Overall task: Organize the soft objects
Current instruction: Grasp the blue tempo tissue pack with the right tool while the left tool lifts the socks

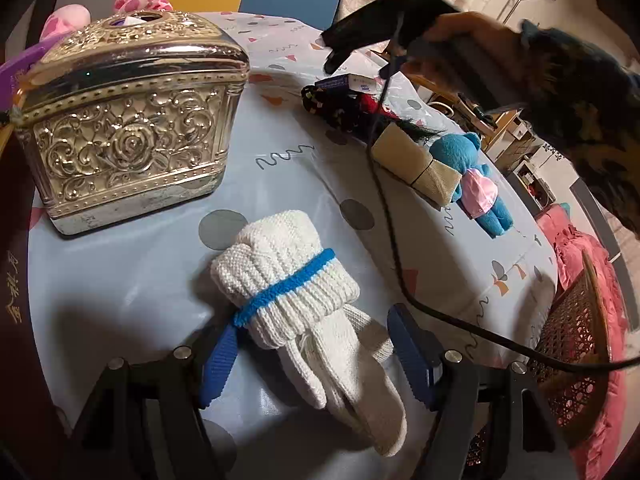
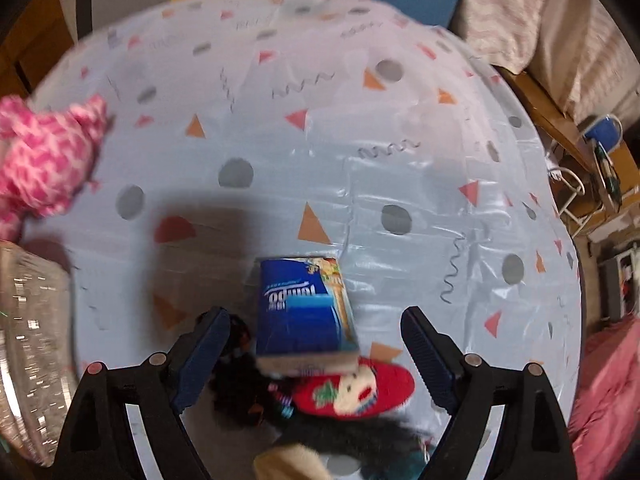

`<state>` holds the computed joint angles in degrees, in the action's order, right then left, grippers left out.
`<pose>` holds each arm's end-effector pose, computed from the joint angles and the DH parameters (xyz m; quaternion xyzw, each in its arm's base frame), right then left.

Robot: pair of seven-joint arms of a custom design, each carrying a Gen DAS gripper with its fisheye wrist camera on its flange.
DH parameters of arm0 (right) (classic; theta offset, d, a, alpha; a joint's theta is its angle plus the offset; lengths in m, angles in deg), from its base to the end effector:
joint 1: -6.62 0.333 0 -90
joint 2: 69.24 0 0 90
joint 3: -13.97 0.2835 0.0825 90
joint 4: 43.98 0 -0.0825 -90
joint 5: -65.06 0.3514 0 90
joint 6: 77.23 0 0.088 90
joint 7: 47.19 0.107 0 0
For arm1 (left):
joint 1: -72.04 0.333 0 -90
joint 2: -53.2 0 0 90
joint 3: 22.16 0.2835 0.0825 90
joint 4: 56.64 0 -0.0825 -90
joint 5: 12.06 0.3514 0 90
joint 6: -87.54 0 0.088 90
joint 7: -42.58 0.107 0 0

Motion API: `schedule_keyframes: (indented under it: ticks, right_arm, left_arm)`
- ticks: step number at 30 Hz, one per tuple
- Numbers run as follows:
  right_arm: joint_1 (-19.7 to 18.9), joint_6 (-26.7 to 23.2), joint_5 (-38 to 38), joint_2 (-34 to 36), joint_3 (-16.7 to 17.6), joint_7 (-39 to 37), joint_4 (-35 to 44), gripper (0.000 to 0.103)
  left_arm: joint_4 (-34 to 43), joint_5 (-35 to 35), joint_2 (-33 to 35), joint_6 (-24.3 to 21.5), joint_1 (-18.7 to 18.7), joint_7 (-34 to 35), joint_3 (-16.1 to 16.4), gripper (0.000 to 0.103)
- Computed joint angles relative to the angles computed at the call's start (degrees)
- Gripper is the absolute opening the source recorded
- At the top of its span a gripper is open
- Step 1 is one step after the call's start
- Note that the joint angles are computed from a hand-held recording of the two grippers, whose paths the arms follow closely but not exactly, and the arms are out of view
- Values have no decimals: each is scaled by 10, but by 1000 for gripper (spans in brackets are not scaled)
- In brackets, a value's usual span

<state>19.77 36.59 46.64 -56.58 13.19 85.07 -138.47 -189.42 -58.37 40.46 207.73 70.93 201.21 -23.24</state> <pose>0.5936 0.1106 0.4738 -0.5421 0.8246 -0.1617 0.0087 0.4575 -0.0526 0.4292 0.3480 -0.8743 0.3314 0.0674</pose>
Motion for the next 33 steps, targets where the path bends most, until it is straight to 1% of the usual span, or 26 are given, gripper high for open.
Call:
schedule_keyframes:
  ticks: [2,3,4,6,7,9,12,13,14,15,17,19,21,24,25,28,30,32,33]
  right_arm:
    - [2,-24,-4,24,-2,-4,24,87]
    - [1,-23,-2,26,-2,-5,24,70]
    - [1,-10,1,22,-2,-3,13,50]
    - [7,7,-11,7,-2,9,-7,52]
    - [11,27,-19,-13,0,16,-32,52]
    - [17,44,-42,-39,4,40,-55,52]
    - [24,92,-65,-116,20,83,-132,52]
    - [25,121,-58,-153,29,91,-170,52]
    - [25,139,-50,-173,35,92,-191,52]
    - [26,154,-42,-193,44,94,-213,52]
    - [33,173,-22,-223,62,96,-254,52]
    - [42,193,2,-241,76,98,-290,52]
    - [50,209,28,-245,85,95,-318,52]
    - [62,226,53,-223,97,112,-340,52]
    - [64,225,53,-215,99,116,-342,52]
    - [71,200,19,-197,106,136,-322,52]
    - [73,213,17,-197,102,151,-330,52]
    - [76,219,20,-198,99,151,-335,53]
    - [76,223,23,-198,98,153,-338,53]
  left_arm:
    - [-1,-2,-1,0,0,0,0,72]
    - [-2,-3,-2,1,0,0,0,72]
    - [-3,-5,-2,0,-1,0,0,72]
    - [-2,-8,-2,-2,0,-2,1,72]
    - [-1,-8,-1,-4,0,-2,2,70]
    - [-4,-13,-3,-2,0,1,2,67]
    - [-19,-18,-13,20,-1,13,0,60]
    - [-21,-19,-14,24,-1,13,1,56]
    - [-20,-19,-13,25,-1,12,3,50]
    - [-19,-20,-12,27,-1,9,4,48]
    - [-14,-21,-6,24,2,3,7,39]
    - [-9,-20,-2,21,5,1,9,36]
    - [-4,-16,1,12,10,-8,10,35]
    - [-15,-11,-12,21,12,-1,9,35]
    - [-19,-8,-17,24,12,1,9,35]
    - [-28,1,-29,26,12,4,12,35]
    - [-37,7,-39,35,11,1,12,35]
    - [-51,11,-53,47,7,5,12,35]
    - [-56,11,-60,45,4,8,14,35]
